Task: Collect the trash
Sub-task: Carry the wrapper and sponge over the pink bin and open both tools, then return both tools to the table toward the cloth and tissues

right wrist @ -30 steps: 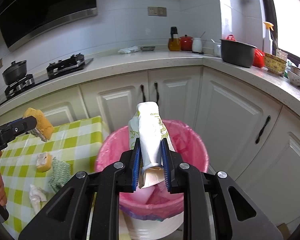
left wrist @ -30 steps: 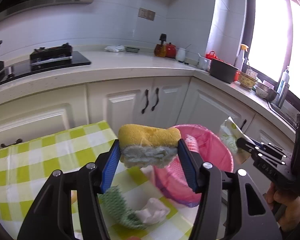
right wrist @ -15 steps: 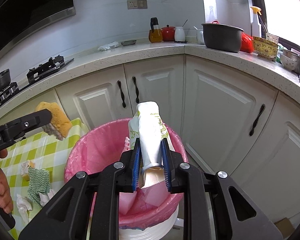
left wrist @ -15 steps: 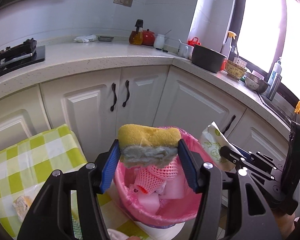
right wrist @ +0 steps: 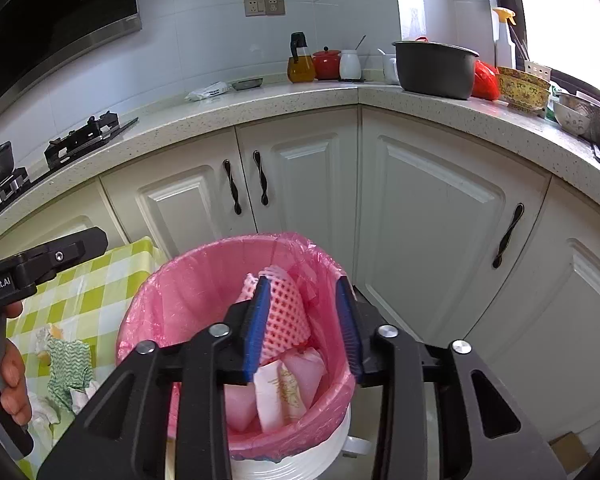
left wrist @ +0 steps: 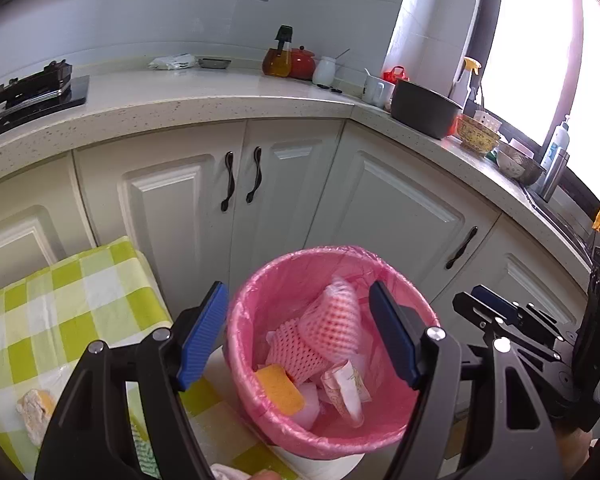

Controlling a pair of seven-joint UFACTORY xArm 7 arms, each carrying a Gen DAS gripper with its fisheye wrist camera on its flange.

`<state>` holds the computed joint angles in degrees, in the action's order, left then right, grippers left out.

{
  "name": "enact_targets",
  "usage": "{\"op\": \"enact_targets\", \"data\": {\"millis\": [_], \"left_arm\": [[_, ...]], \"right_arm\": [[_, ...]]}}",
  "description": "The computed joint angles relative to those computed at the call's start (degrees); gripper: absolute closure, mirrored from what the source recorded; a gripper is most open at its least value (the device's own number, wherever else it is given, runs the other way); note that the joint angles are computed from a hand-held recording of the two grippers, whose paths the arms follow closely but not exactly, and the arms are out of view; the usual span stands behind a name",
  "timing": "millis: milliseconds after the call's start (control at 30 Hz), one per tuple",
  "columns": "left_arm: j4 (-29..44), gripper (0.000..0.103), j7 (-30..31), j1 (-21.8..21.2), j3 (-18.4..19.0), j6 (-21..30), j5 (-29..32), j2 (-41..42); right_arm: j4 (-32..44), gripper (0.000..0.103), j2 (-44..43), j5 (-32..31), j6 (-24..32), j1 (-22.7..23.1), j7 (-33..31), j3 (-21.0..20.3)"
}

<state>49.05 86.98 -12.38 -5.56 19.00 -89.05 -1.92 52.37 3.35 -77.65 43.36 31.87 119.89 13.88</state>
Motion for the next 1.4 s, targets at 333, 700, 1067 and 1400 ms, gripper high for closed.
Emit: {"op": "enact_targets", "data": {"millis": [333, 700, 1067, 1400], "left_arm": [[-5.61, 0.031, 3.33, 3.2, 3.34, 1.58, -1.45, -6.71], [-15.01, 0.027, 7.25, 9.53, 9.24, 2.65, -1.1, -16.56], [-19.94, 0.026, 7.96, 18.25, 17.59, 5.87, 5.07, -19.5], [-22.61, 0.026, 10.01, 23.24, 20.87, 8.83, 7.74, -18.0]], "right_arm": [[0.02, 0.05, -0.69, 0.0, 3.65, 2.43, 1.38, 1.76], [2.81, 0.035, 1.49, -0.83, 6.88, 6.84, 2.98, 3.7], [13.48, 0.029, 11.39, -2.74, 5.24, 14.15, 0.17, 2.26], [22.31, 0.028, 19.93, -1.81, 0.39, 20.44, -5.05, -2.17]]}}
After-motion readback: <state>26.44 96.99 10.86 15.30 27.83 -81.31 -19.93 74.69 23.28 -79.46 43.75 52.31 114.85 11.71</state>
